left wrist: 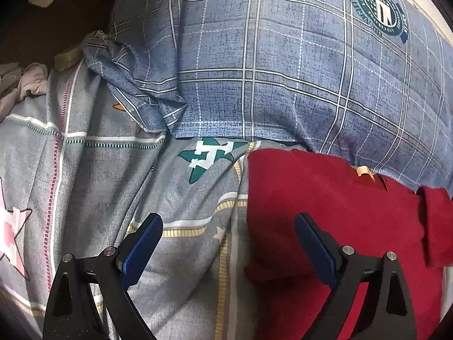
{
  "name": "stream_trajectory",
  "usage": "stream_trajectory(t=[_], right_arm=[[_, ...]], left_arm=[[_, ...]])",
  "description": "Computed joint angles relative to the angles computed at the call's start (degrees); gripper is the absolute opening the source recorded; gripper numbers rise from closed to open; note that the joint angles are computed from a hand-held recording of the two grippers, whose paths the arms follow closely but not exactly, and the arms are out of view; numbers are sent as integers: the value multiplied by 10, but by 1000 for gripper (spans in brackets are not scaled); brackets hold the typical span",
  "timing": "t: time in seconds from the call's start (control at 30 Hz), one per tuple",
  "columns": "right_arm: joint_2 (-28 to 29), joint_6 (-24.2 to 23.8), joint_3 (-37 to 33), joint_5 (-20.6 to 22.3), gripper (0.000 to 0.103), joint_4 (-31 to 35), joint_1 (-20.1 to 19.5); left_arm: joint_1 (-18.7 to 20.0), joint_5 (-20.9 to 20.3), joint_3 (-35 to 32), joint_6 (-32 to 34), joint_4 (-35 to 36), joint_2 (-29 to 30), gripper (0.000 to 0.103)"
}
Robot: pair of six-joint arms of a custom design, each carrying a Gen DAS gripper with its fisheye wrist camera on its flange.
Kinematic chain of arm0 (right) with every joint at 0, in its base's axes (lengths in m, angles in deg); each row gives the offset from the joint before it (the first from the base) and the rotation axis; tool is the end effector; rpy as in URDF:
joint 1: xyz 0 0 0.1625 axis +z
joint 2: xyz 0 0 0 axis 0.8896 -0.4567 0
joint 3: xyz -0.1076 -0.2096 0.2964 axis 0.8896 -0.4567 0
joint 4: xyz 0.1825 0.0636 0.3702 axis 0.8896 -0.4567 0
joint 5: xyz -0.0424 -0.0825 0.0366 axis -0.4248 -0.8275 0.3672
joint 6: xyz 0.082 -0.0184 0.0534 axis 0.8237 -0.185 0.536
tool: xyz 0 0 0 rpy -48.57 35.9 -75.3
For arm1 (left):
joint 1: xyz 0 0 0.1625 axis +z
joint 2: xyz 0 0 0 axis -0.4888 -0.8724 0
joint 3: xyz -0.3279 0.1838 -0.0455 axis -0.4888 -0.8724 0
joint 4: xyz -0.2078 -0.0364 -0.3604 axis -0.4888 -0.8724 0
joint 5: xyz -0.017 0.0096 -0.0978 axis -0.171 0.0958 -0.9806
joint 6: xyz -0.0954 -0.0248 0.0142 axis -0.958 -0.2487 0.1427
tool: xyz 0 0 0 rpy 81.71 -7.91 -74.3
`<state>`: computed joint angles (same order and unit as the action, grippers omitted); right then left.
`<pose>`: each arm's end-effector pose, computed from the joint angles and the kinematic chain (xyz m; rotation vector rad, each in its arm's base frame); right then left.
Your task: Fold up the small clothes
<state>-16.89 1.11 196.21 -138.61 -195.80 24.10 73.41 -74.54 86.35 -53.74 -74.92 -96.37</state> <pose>0.0874 -0.4272 0.1312 0.2651 -2.6559 0.8414 -0.0837 -0.3896 0.1793 0.0798 2.2115 -0.9808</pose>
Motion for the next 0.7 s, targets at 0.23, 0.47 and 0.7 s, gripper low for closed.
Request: stream_trajectory(t=[0.23,0.47,0.7], right_arm=[[-136,-70,-41,-5,4,142,123],[33,-131,-263,20,4,412,228],[270,-55,-410,-23,23,492,215]], left_arm=[[-3,5,11,-20,6,-24,95],[6,8,12,-21,1,-35,95],[22,-3,6,13,-37,-25,95]])
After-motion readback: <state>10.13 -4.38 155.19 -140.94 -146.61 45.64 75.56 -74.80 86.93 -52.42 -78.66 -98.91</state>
